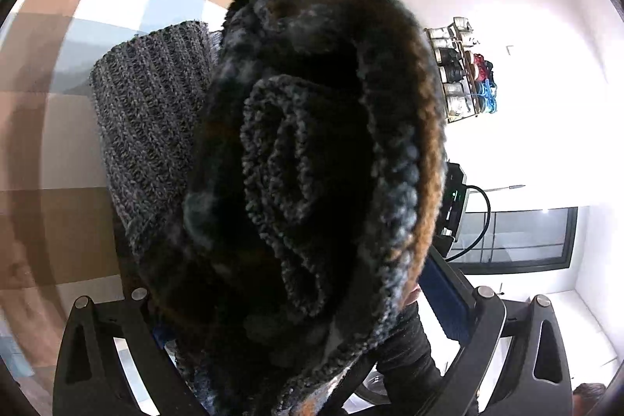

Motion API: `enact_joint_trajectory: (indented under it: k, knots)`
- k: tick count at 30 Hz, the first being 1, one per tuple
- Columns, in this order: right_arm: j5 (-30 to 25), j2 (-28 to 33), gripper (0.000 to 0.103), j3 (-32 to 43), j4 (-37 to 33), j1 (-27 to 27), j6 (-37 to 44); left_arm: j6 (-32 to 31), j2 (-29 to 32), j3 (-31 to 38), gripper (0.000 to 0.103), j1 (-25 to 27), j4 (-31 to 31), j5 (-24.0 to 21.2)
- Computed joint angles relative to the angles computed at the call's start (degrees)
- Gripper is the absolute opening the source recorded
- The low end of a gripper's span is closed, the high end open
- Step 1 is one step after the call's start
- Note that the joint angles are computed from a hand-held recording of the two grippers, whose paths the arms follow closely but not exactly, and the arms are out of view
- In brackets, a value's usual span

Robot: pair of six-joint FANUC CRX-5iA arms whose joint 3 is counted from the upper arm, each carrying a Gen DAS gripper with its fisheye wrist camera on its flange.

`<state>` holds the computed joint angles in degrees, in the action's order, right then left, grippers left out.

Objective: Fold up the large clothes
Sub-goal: 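Lift the folded plaid bundle off the bed with both grippers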

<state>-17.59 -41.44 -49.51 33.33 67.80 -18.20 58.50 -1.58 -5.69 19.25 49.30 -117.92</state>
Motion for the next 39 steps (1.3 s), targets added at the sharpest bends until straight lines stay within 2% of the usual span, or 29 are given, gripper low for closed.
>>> enact_joint_trajectory:
  k: [5, 10, 14, 19, 20, 25, 28, 32, 35, 39]
  knots:
    - [3.0, 3.1, 0.094, 1.8, -2.5, -0.8, 1.7, 0.0, -2.4, -2.0, 0.098, 1.9, 0.4, 0.1]
    - [8.6, 5.6, 0.094, 2.1, -3.7, -2.7, 1.7, 0.1, -3.0, -1.4, 0.098, 4.8, 2.1, -1.8]
    - [13.5, 9.7, 0.094, 3.6, -4.8, -4.7, 2.8, -0.8, -3.9, -2.6, 0.098, 7.2, 2.6, -1.3]
    - [9.2, 15.8, 0.094, 14.4, -27.4, -3.9, 27.3, -2.5, -3.7, -1.8, 0.098, 13.0, 2.9, -3.4]
    - [7.2, 17.3, 0.094, 17.6, -33.2, -4.2, 34.1, -2.9, -4.0, -2.0, 0.098, 13.7, 2.7, -3.7]
    - [0.7, 25.1, 0.094, 31.2, -58.7, -9.3, 61.7, -3.9, -2.1, 0.5, 0.098, 19.4, 3.8, -5.6]
    - [-2.0, 30.0, 0.094, 37.4, -69.5, -12.0, 72.7, -4.7, -1.0, 1.6, 0.098, 23.0, 4.0, -6.4]
    - [-4.7, 36.4, 0.094, 43.5, -77.8, -13.5, 81.6, -6.4, 0.6, 3.3, 0.098, 28.4, 1.7, -6.9]
    - [-7.8, 43.1, 0.094, 49.3, -87.6, -15.7, 90.4, -8.0, 3.0, 5.0, 0.098, 32.7, 0.3, -6.7]
    - [-7.4, 49.4, 0.094, 52.6, -92.8, -15.7, 93.5, -9.2, 6.2, 4.4, 0.098, 37.0, -2.6, -5.0]
